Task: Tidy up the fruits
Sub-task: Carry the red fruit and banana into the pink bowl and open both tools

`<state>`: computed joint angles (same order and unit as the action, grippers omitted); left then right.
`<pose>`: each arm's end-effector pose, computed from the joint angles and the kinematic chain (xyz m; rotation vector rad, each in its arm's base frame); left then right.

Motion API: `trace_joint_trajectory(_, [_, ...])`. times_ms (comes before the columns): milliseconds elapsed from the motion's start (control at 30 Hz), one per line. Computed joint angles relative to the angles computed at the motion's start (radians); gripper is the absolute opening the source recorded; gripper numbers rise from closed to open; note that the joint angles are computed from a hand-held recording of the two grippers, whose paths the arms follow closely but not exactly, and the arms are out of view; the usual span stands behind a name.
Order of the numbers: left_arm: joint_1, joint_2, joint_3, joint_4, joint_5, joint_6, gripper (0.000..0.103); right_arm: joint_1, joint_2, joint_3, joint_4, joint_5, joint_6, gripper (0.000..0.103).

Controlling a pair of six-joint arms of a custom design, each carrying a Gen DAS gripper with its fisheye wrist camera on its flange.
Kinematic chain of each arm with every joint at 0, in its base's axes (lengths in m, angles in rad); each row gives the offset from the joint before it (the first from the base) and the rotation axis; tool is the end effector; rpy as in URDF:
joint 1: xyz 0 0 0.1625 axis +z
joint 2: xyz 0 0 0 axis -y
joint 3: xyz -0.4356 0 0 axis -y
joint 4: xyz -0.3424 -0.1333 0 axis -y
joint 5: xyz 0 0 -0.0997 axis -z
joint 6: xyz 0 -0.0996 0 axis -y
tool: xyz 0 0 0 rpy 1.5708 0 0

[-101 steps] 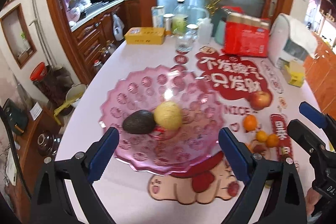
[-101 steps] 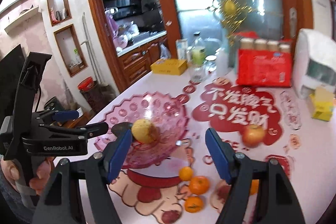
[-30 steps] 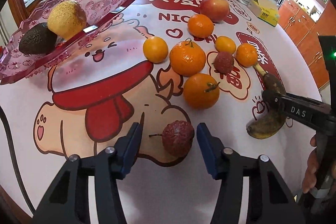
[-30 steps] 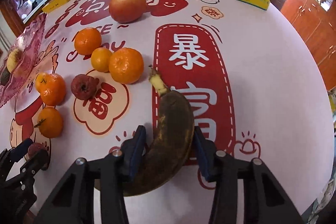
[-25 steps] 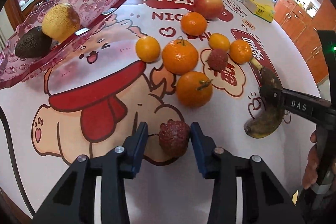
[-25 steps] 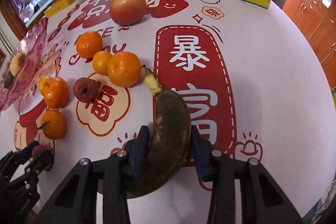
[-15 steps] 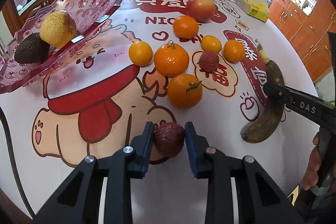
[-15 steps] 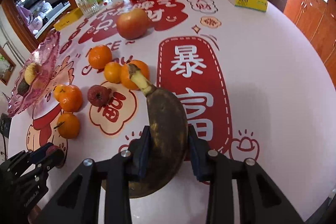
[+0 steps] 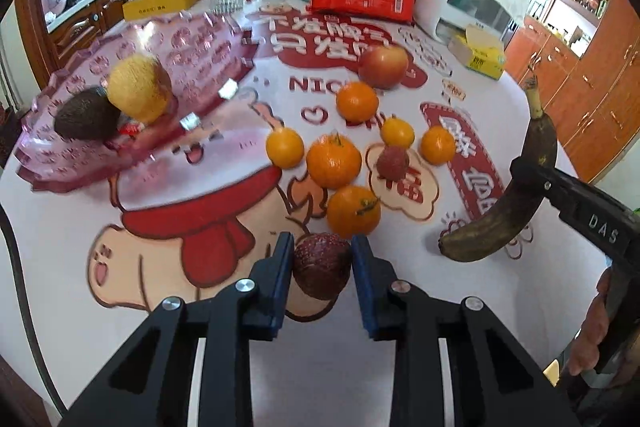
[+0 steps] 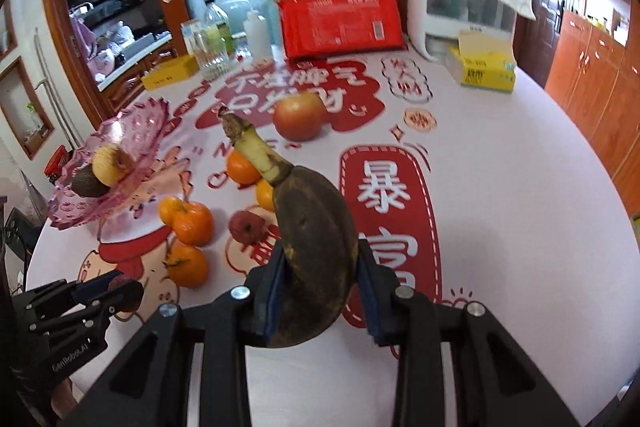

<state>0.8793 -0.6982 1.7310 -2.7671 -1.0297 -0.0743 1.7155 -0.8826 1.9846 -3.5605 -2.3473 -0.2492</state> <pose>-0.2541 -0.5964 0.0805 0.7502 2.5522 -0.4777 0.1421 -0.5345 0.2260 0.0107 -2.1929 0.9762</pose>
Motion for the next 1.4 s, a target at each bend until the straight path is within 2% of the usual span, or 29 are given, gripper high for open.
trace_joint_trajectory(233, [-0.014,-0.046,-0.043,-0.025,0.067,0.019,0.027,0.063,0.016,-0.057,-0.025,-0.006,-0.092,0.033])
trace_joint_trajectory(400, [0.014,-0.076,-0.135,0.056,0.132,-0.016,0.027,0.116,0.025,-0.143,0.029,0.028,-0.145,0.033])
trace_joint_trajectory(567, [0.052,-0.094,-0.223,0.100,0.166,-0.051,0.027,0.179,0.062,-0.274,0.099,0.079,-0.219,0.033])
trace_joint_trajectory(667, [0.068,-0.105,-0.268,0.121,0.179,-0.052,0.027,0.199,0.093,-0.352,0.163,0.111,-0.228,0.033])
trace_joint_trajectory(867, [0.105,-0.080,-0.352,0.177,0.196,-0.052,0.027,0.198,0.182,-0.550,0.457,0.227,-0.142,0.033])
trace_joint_trajectory(1033, [0.142,-0.026,-0.409,0.236,0.227,-0.068,0.027,0.184,0.291,-0.663,0.591,0.228,-0.135,0.033])
trace_joint_trajectory(1133, [0.163,0.008,-0.434,0.271,0.253,-0.088,0.027,0.161,0.336,-0.709,0.670,0.237,-0.100,0.033])
trace_joint_trajectory(1367, [0.198,0.059,-0.477,0.338,0.264,-0.115,0.028,0.087,0.406,-0.867,0.928,0.273,0.095,0.033])
trace_joint_trajectory(1400, [0.201,0.064,-0.479,0.338,0.266,-0.114,0.028,0.083,0.419,-0.895,0.960,0.259,0.117,0.033])
